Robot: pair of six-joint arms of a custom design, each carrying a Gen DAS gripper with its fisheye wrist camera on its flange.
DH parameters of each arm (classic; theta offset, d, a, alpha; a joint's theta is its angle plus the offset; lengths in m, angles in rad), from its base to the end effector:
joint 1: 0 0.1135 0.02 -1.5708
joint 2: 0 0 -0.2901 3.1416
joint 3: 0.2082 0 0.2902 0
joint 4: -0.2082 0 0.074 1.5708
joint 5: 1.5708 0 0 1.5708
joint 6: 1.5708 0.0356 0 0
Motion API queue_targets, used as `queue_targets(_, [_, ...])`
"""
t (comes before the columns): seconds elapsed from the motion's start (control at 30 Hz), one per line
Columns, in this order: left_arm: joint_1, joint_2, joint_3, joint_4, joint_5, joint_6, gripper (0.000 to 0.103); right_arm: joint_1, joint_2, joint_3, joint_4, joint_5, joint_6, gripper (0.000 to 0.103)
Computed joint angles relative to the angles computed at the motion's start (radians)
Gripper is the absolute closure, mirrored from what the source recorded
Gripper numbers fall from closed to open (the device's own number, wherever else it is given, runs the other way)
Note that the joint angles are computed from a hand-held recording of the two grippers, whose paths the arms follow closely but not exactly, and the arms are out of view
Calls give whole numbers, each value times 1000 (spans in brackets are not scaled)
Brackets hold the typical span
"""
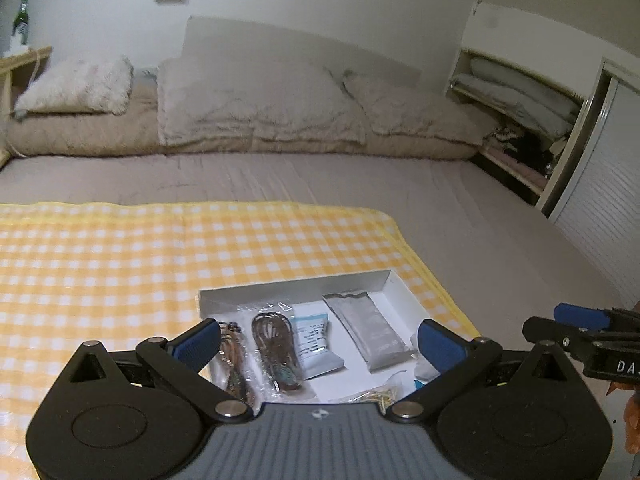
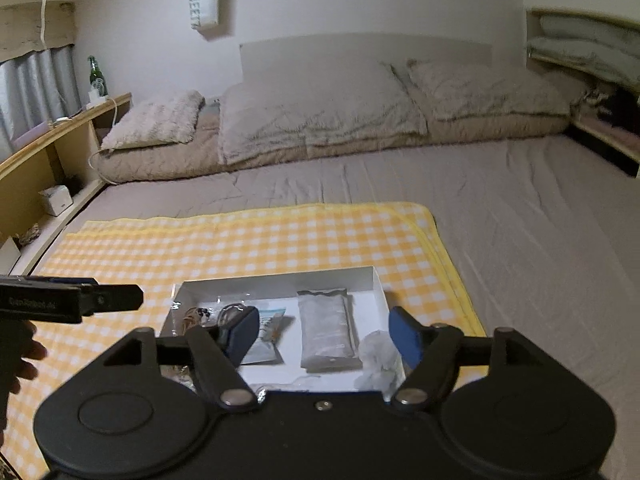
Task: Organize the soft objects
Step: 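Withdraw both open tools back from the filled box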
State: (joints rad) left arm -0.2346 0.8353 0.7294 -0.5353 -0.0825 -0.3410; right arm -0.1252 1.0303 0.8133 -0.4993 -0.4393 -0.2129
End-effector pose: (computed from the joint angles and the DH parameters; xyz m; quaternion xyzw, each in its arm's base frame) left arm 0.1969 -0.0441 0.2928 -0.0659 0.8909 -0.0918 0.4399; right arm 0.2410 -0.0151 0.2899 -0.1291 0.8834 0.1274 0.4320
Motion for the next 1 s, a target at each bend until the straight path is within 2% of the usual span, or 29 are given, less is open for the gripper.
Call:
queue_targets(0.13, [-30, -142, -46, -60, -78, -20, 0, -5, -118, -54, -27, -33, 5, 22])
queue_targets(0.4, [-278, -342, -94, -264, -468, -151, 0, 14, -331, -154, -81, -29, 17, 18])
queue_targets(0.57, [-428, -427, -110, -383, -592, -233, 0, 26, -441, -199, -113, -22, 25, 14])
queue_targets(0.67, [-572, -437, -111, -471, -709, -318, 0, 33, -485, -221, -127, -15, 37, 10])
queue_targets(0.73, [-721, -392, -98, -580, -842, -455, 0, 45, -523, -239, -136, 2, 41, 9])
queue_targets(0.8, [-837, -329, -81, -704, -928, -614, 0, 59, -563, -256, -146, 18, 37, 8])
queue_targets(1.0, [-1020, -254, -68, -927, -959, -951, 0, 80, -667, -298, -184, 35, 13, 5])
